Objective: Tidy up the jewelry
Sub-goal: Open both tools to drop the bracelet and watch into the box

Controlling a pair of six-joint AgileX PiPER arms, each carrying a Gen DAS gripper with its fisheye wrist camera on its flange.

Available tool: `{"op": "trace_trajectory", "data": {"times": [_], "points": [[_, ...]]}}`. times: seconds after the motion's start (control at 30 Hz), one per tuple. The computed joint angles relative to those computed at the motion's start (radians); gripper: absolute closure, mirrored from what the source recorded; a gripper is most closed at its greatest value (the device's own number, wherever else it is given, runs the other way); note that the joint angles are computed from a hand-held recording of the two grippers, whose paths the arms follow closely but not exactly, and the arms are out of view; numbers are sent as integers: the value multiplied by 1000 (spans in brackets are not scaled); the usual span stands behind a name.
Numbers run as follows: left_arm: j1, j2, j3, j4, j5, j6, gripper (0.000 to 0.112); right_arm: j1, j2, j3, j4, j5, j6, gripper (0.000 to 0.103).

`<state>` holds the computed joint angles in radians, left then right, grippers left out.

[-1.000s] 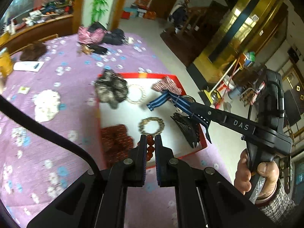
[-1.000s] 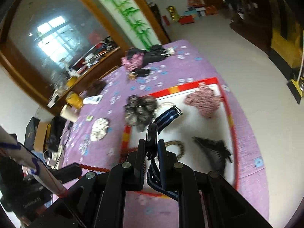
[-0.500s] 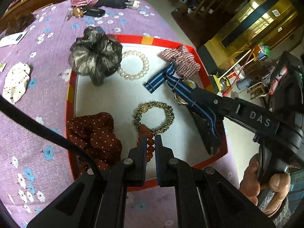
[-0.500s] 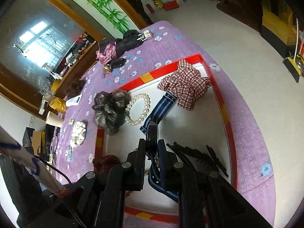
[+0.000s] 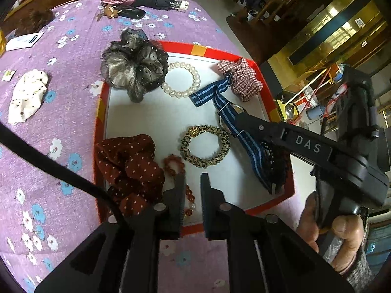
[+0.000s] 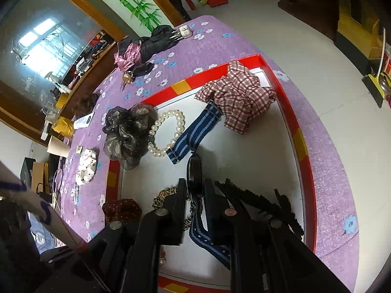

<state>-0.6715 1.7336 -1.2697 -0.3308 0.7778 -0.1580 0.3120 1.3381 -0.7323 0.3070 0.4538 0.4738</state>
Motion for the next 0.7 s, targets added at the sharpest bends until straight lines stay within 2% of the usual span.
{"op": "trace_trajectory", "data": {"times": [0.03,0.13,0.2,0.23,0.4,0.47,0.53,0.67,0.7], "points": [[-2,-22,13,11,-4,-12,92,2,-8,3,-18,1,23,71],[-13,-87,51,61,-9,-62,84,6,-54,18,-57,18,78,65],[-16,-134,79,104,-2,-107,83,16,-98,30,-93,37,125,64],[-17,-162,98,129,4,-133,83,30,-125,37,-131,50,171,59],[40,-319,224,168,6,-204,77,205,-231,61,-348,140,448,57],[73,-371,263,200,16,-237,77,304,-210,51,-405,165,525,57],[109,-427,295,258,42,-277,77,440,-135,12,-518,213,649,57],[184,-537,357,321,73,-319,76,510,1,-52,-487,235,650,57],[215,-570,376,321,84,-311,76,539,35,-85,-530,277,682,57]]}}
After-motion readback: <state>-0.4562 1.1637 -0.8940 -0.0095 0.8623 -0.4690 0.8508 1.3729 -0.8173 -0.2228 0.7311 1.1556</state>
